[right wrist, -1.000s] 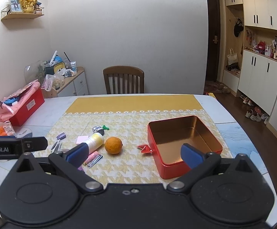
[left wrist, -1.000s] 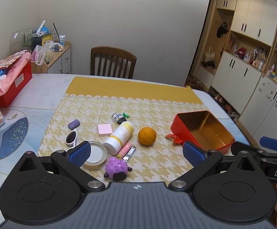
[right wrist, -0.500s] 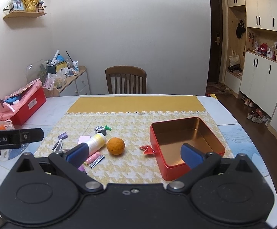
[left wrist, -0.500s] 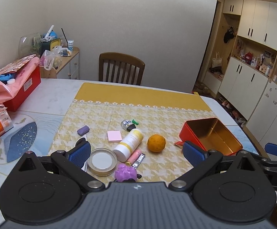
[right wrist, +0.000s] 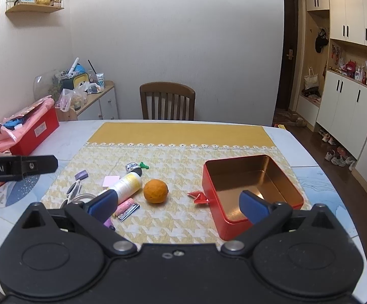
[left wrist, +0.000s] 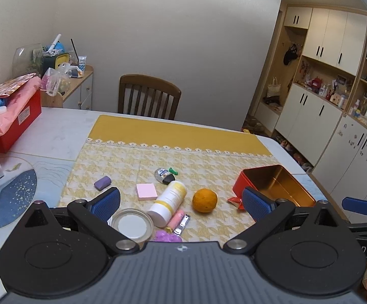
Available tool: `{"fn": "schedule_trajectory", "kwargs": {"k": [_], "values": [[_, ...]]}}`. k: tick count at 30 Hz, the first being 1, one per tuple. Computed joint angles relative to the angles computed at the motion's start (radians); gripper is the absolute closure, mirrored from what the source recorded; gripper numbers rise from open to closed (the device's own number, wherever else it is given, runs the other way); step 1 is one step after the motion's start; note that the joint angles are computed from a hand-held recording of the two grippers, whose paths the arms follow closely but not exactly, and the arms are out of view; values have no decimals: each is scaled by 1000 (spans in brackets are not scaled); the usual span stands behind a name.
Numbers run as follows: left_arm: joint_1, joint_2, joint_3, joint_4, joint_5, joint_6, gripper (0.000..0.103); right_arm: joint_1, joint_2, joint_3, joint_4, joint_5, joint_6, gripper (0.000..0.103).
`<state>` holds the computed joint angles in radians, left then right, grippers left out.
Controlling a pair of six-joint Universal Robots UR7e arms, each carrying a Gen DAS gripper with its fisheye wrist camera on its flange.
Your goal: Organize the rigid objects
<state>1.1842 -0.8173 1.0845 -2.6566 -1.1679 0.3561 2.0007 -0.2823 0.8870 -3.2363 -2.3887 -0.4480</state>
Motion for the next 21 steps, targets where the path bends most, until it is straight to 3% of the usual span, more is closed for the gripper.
{"fn": "schedule_trajectory", "kwargs": {"k": [4,13,21], "values": [[27,23,-59,32,-32,6,0,2,38,-58,19,-10,-14,1],[77,93,-190,100,36,47,0,-8,108,-165,108,1,-14,7],[118,159,-274,180,51,91,0,-23,158,-249,250,46,-16,8]]}}
